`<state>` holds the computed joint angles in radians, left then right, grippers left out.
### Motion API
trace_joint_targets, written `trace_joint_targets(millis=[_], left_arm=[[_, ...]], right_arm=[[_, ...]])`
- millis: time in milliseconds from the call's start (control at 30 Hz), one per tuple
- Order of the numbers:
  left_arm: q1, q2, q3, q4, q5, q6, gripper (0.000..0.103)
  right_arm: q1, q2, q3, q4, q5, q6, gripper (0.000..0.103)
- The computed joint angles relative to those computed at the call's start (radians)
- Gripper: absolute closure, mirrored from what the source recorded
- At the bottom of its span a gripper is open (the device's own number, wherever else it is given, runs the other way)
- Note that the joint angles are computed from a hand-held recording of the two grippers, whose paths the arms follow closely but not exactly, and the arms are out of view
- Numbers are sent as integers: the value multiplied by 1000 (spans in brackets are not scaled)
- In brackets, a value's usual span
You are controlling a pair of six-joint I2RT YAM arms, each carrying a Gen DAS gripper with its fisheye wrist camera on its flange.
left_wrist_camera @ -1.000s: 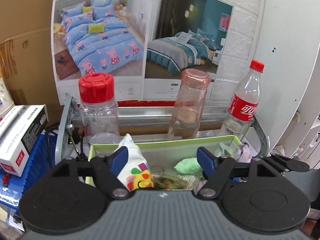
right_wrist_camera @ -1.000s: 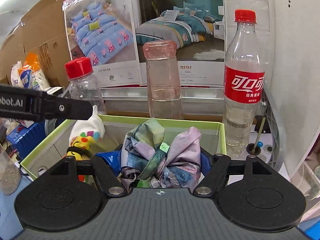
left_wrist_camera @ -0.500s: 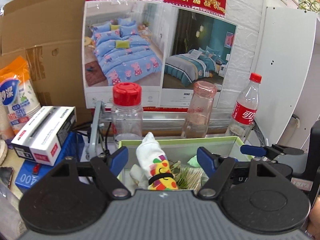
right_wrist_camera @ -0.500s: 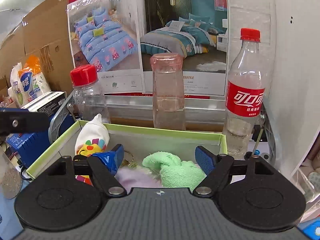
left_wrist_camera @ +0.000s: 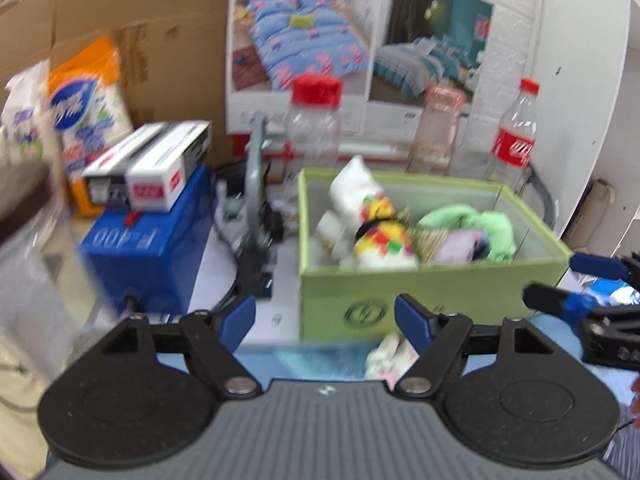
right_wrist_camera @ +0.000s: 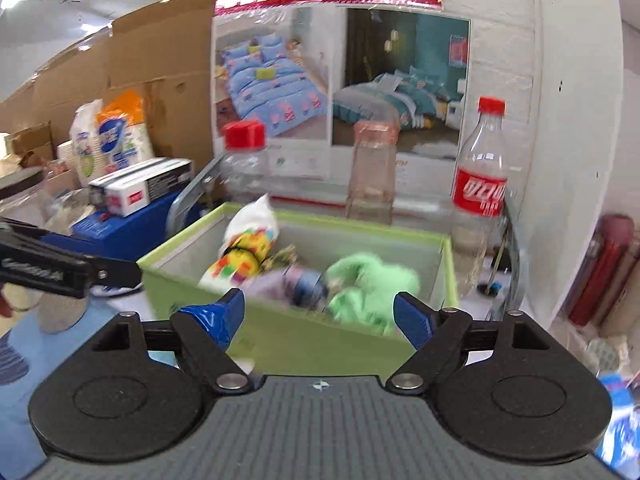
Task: Organize soft objects
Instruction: 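Move the left gripper to the bunny sock toy while the right gripper moves to the zip bag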
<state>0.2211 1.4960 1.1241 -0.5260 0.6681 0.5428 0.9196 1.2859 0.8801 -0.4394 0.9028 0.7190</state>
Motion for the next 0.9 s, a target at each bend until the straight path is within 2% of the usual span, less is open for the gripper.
trace_joint_targets(millis=[67, 167, 300, 433, 567, 733, 833, 900], left_arm=[[36, 18, -20, -9, -9, 14, 26], [88, 79, 4, -69, -15, 34, 26], [146, 111, 20, -60, -28, 27, 26], [182, 140, 49, -37, -40, 7, 26], [195, 183, 91, -70, -34, -1, 26], [205, 193, 91, -87, -34, 23, 26], [216, 190, 93, -99, -27, 37, 26], [221, 183, 94, -106, -23, 44, 26]], right_arm=[[28, 6, -33, 13, -60, 60, 34], [-5, 75, -45, 74, -228, 68, 34], [-61, 201, 35, 93, -364, -19, 34], [-115, 290, 160, 19, -473, -94, 34], [-144, 397, 308, -123, -538, -124, 33], [-147, 487, 396, -198, -561, -127, 33], [-163, 478, 359, -171, -580, -108, 32], [-171, 447, 321, -173, -557, -79, 31]])
